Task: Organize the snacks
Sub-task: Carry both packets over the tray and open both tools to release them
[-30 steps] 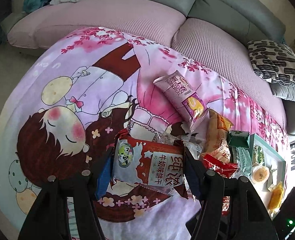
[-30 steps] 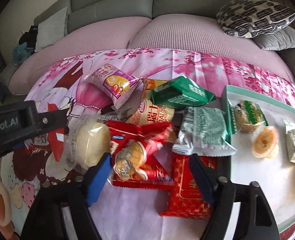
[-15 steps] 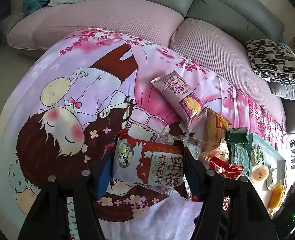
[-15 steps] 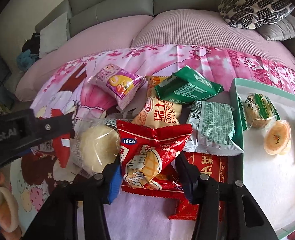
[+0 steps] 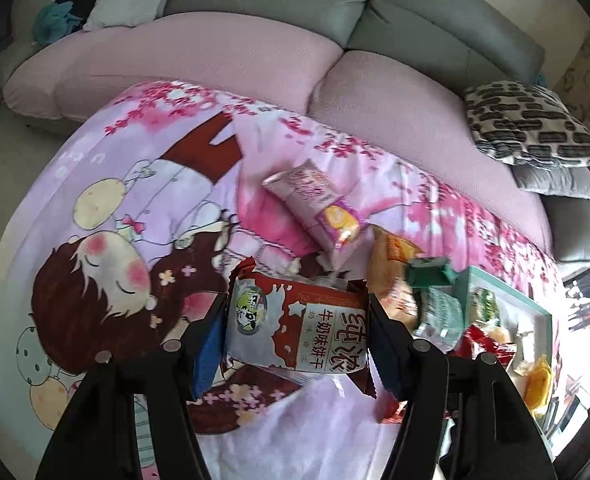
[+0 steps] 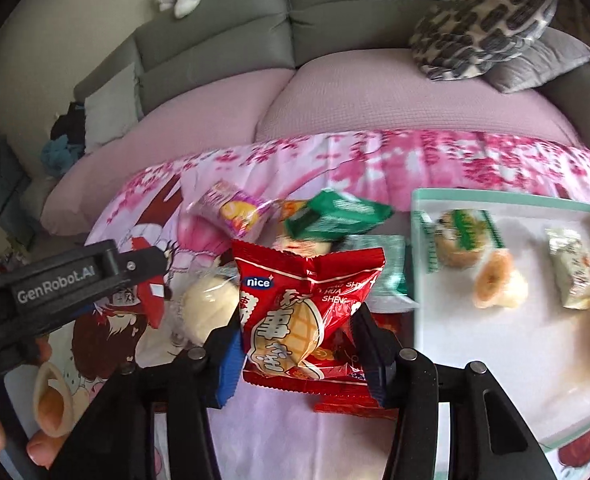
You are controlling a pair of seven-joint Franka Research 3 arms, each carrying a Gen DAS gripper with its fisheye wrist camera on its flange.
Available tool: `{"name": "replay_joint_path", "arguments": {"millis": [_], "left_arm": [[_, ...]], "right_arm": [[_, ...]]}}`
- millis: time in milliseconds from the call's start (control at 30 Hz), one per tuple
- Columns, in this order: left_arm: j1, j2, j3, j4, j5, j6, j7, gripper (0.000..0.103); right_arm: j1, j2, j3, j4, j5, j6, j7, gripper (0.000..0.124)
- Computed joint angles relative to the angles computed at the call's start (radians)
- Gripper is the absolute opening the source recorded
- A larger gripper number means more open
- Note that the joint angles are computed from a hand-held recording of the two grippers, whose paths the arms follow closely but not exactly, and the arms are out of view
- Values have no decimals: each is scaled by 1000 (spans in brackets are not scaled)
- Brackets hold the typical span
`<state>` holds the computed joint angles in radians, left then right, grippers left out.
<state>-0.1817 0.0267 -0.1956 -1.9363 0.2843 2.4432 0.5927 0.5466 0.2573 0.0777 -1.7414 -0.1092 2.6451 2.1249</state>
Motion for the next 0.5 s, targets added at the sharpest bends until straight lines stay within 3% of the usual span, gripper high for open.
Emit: {"name": "replay_joint_path", "arguments": {"millis": [200,500], "left_arm": [[-31,37,-22,58,10,18,56,66],[-101,131,-46,181,27,37,148,66]], "right_arm": [[-36,-105,-44,-119,-88,6,140,53],[-177,-239,-40,-268,-236,3,376,53]]}}
